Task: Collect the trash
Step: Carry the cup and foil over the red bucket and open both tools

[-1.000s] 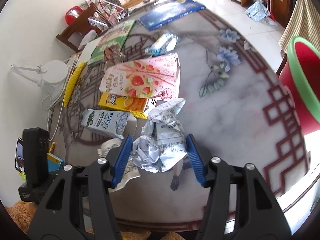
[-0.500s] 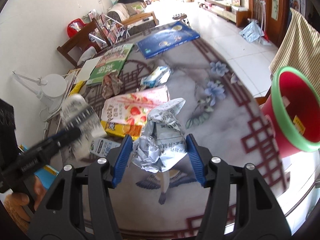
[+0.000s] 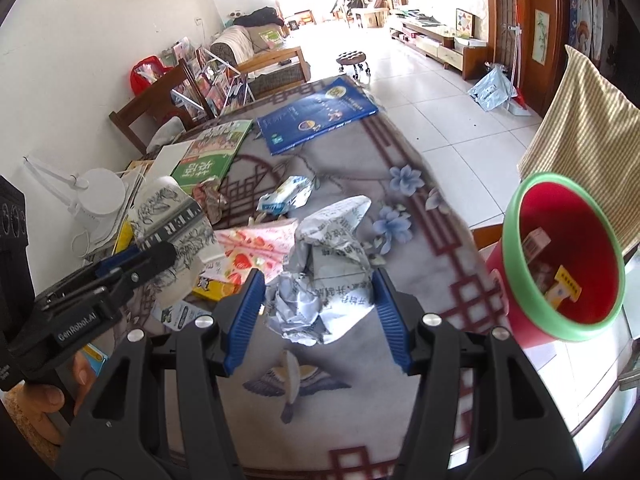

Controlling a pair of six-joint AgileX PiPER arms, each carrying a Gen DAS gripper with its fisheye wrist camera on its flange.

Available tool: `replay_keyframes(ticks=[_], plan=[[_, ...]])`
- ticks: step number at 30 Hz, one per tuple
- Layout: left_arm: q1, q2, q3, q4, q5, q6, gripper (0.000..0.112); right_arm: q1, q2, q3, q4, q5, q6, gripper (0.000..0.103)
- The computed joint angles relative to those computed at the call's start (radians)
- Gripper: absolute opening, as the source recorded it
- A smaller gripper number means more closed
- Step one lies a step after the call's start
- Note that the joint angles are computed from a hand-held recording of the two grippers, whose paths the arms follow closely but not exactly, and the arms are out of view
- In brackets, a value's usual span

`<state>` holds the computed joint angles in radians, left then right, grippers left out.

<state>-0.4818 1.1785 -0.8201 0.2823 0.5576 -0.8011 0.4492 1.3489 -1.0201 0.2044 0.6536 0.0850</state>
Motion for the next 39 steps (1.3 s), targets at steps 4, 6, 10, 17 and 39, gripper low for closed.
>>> replay_keyframes(ticks=[4, 6, 10, 17, 39], plan=[[-0.048, 0.047, -0.043, 0.1, 0.03, -0.116, 0.04, -0.066, 0.023, -0.03, 0.082, 0.02, -0.128, 0.054], [-0.074, 0.074, -0.067, 0.149, 0.049, -0.18, 0.04, -0.101, 0.038, -0.044, 0.128, 0.032, -0.198, 0.054], [-0.12, 0.128, -0.116, 0.22, 0.081, -0.265, 0.04, -0.152, 0.065, -0.064, 0.194, 0.05, -0.298, 0.054], [-0.173, 0.227, -0.214, 0.268, 0.129, -0.344, 0.04, -0.262, 0.113, -0.107, 0.301, 0.099, -0.47, 0.054], [-0.312, 0.553, -0.626, 0.259, 0.264, -0.332, 0.04, -0.63, 0.207, -0.204, 0.489, 0.267, -0.8, 0.054]])
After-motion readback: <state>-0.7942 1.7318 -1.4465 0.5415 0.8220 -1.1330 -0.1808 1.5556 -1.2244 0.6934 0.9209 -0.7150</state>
